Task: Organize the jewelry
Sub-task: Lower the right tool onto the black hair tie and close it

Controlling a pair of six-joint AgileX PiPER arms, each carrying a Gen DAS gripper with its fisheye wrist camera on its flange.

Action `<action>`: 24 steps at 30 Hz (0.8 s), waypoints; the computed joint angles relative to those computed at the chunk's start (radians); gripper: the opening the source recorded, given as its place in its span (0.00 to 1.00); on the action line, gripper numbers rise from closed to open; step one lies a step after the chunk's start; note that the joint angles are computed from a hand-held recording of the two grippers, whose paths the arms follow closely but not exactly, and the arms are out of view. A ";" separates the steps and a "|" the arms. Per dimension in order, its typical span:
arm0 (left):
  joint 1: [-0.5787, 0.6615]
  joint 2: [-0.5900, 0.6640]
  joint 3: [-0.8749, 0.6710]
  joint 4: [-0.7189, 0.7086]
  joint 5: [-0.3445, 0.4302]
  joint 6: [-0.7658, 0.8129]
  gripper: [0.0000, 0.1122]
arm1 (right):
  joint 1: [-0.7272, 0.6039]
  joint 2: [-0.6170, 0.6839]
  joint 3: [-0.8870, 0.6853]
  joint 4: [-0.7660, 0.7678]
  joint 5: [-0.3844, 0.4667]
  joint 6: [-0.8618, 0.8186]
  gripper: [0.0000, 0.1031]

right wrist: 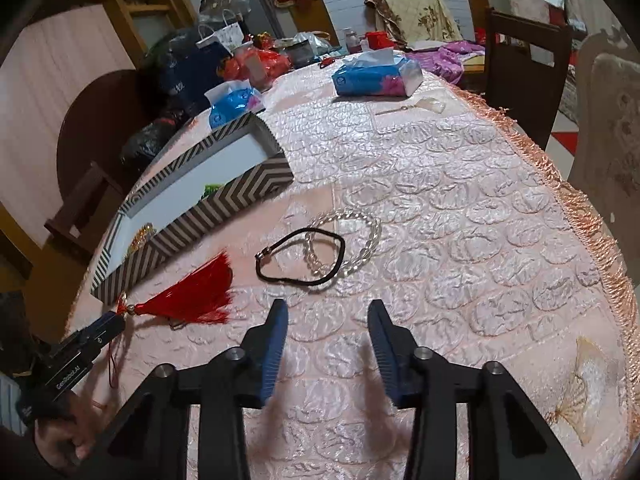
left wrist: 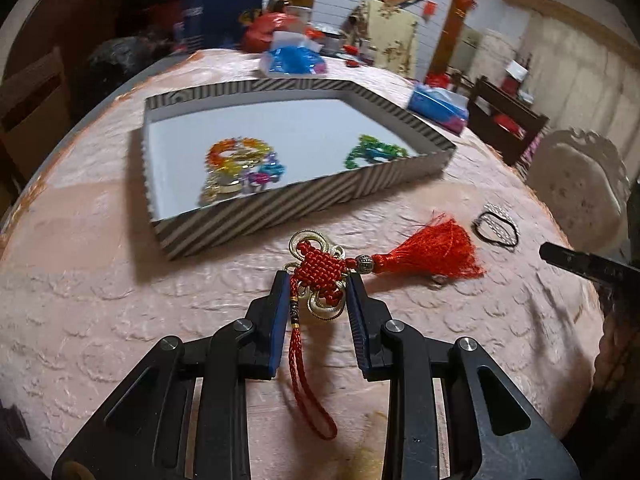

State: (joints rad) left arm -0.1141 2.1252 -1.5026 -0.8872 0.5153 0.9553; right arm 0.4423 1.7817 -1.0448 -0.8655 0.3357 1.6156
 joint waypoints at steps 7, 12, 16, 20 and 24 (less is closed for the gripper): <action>-0.007 0.032 -0.047 0.091 0.033 -0.094 0.24 | -0.027 0.082 -0.115 0.088 0.034 -0.182 0.23; -0.017 0.036 -0.053 0.141 0.030 -0.138 0.24 | -0.057 0.121 -0.165 0.100 0.038 -0.228 0.19; -0.026 0.032 -0.047 0.166 0.013 -0.155 0.24 | -0.075 0.158 -0.217 0.139 0.041 -0.328 0.18; -0.028 0.033 -0.050 0.174 0.012 -0.162 0.24 | -0.098 0.215 -0.282 0.271 0.060 -0.494 0.17; -0.028 0.035 -0.052 0.178 0.012 -0.167 0.24 | -0.094 0.225 -0.295 0.277 0.074 -0.518 0.07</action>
State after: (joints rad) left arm -0.1424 2.1599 -1.5549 -0.7087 0.5271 0.7885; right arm 0.3479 2.0070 -1.3395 -0.5886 0.4099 1.0972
